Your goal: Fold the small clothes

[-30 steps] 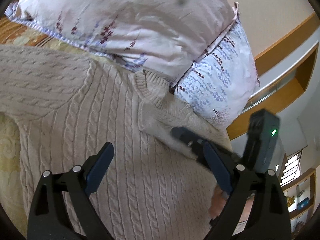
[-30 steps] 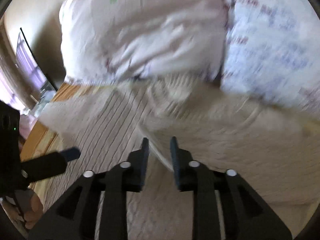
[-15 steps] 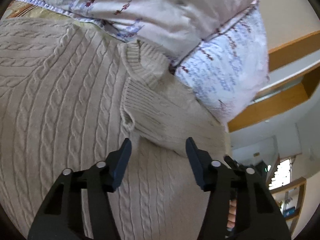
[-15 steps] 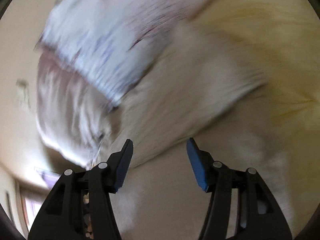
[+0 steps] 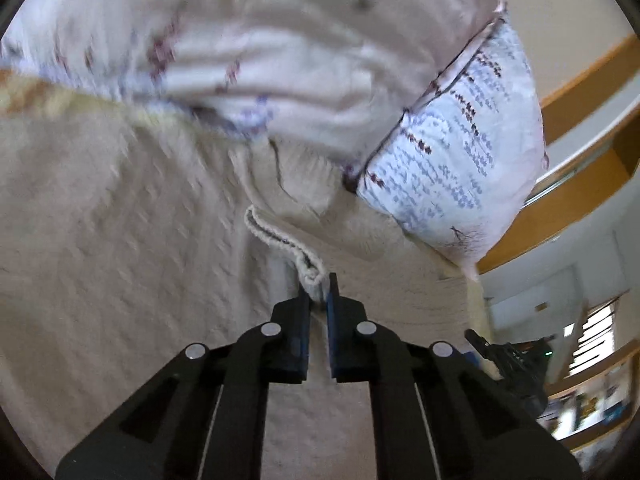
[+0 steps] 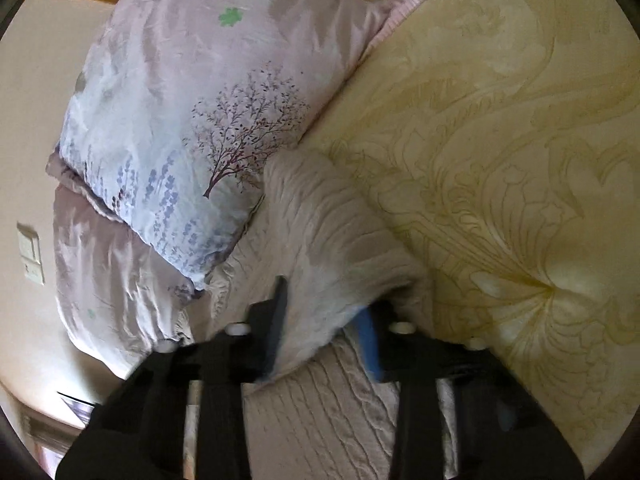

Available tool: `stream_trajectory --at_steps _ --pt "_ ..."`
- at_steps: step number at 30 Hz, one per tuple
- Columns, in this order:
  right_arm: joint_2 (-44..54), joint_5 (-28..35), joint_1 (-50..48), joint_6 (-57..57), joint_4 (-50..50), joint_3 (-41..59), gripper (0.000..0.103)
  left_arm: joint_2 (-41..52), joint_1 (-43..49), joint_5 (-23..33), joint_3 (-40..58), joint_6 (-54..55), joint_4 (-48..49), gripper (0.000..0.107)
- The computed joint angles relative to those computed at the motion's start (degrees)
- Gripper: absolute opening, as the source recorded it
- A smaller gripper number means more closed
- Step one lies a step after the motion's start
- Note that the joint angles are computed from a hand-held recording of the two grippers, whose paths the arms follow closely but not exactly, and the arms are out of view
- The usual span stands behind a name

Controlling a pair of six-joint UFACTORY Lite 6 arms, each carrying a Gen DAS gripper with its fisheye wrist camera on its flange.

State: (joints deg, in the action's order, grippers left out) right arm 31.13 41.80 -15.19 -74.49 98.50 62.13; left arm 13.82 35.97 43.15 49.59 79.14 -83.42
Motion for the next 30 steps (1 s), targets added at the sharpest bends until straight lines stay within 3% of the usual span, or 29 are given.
stream_trajectory --at_steps 4,11,12,14,16,18,20,23,25,30 --pt "-5.15 -4.43 2.89 -8.55 6.32 -6.52 0.008 -1.73 2.09 -3.65 -2.18 2.41 3.53 0.007" --pt "-10.33 -21.4 12.22 -22.25 17.39 -10.3 0.009 0.93 0.45 -12.0 -3.52 8.21 0.92 0.01" --pt "-11.22 -22.56 12.76 -23.9 18.89 -11.02 0.01 0.4 -0.17 -13.11 -4.13 9.74 -0.64 0.013" --pt "-13.53 -23.84 13.06 -26.68 21.56 -13.02 0.024 -0.99 -0.44 -14.02 -5.24 10.55 -0.9 0.017" --pt "-16.4 -23.46 12.77 -28.6 23.6 -15.7 0.055 -3.34 1.84 -12.3 -6.82 9.06 0.97 0.034" --pt "-19.75 -20.02 11.8 -31.27 25.71 -19.63 0.068 -7.28 8.1 -7.13 -9.26 9.19 3.01 0.061" --pt "-22.31 -17.27 11.39 -33.06 26.46 -22.48 0.069 -9.97 16.39 -1.31 -10.73 10.81 4.41 0.067" --pt "-22.6 -11.29 11.21 -31.32 22.59 -24.01 0.074 -8.11 31.02 6.27 -7.58 10.53 8.79 0.068" --pt "-21.81 -8.44 12.04 -30.74 20.37 -23.79 0.074 -3.71 38.6 8.25 -2.99 9.18 10.72 0.068" --pt "-18.96 -4.92 15.84 -31.03 18.53 -22.45 0.074 13.3 50.04 10.03 14.64 -3.24 15.03 0.051"
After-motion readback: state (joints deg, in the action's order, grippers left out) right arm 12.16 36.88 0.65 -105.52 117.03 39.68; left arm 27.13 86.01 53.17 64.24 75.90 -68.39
